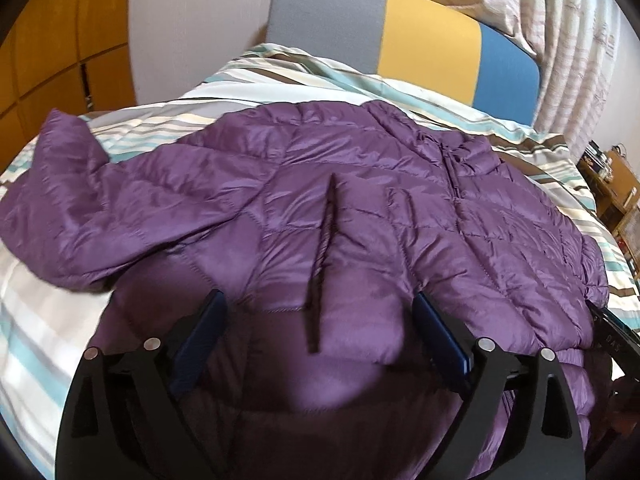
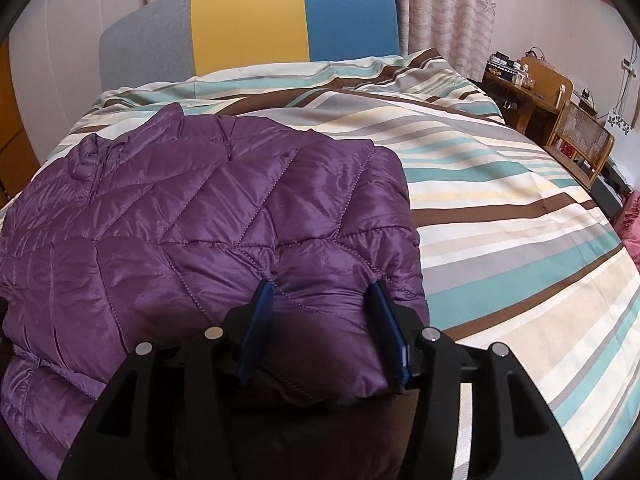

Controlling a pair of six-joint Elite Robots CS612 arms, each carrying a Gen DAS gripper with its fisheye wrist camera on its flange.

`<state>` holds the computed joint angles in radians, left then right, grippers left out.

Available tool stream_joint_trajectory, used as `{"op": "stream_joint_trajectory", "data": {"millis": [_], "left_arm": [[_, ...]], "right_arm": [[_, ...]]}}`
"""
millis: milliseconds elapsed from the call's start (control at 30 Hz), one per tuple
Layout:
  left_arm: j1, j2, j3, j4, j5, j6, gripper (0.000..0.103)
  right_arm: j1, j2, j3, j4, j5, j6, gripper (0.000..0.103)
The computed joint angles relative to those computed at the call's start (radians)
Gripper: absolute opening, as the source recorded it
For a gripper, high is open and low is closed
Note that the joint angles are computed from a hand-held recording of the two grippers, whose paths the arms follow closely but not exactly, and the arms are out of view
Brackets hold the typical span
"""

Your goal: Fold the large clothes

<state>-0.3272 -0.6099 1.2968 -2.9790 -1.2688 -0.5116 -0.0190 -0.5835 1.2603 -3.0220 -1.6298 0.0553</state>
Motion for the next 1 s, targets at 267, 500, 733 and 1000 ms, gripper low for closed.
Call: {"op": "stream_joint_trajectory", "data": {"millis": [267,500,733,1000], "left_arm": [[-0.004,-0.009,-0.011,0.095,0.041,-0.016,0.093],[0.04,-0.057,0.095,-0.077,-0.056,-0.128,0.099],[0.103,-0.104,0.191,-0.176,0.037,-0.298,0.099],[0.183,-0.133,0.243,-0.194,0.136,-0.478,0.099]], "right_arm": [[0.006,0.004,-0.006,0.003,-0.01,-0.025,0.054],[0.004,0.003,-0.001,-0.003,-0.004,-0.022,0.055],[0.004,0.003,-0.002,-0.002,-0.005,-0.023,0.055],[0.005,0.003,-0.002,-0.002,-0.006,-0.023,0.056]]}}
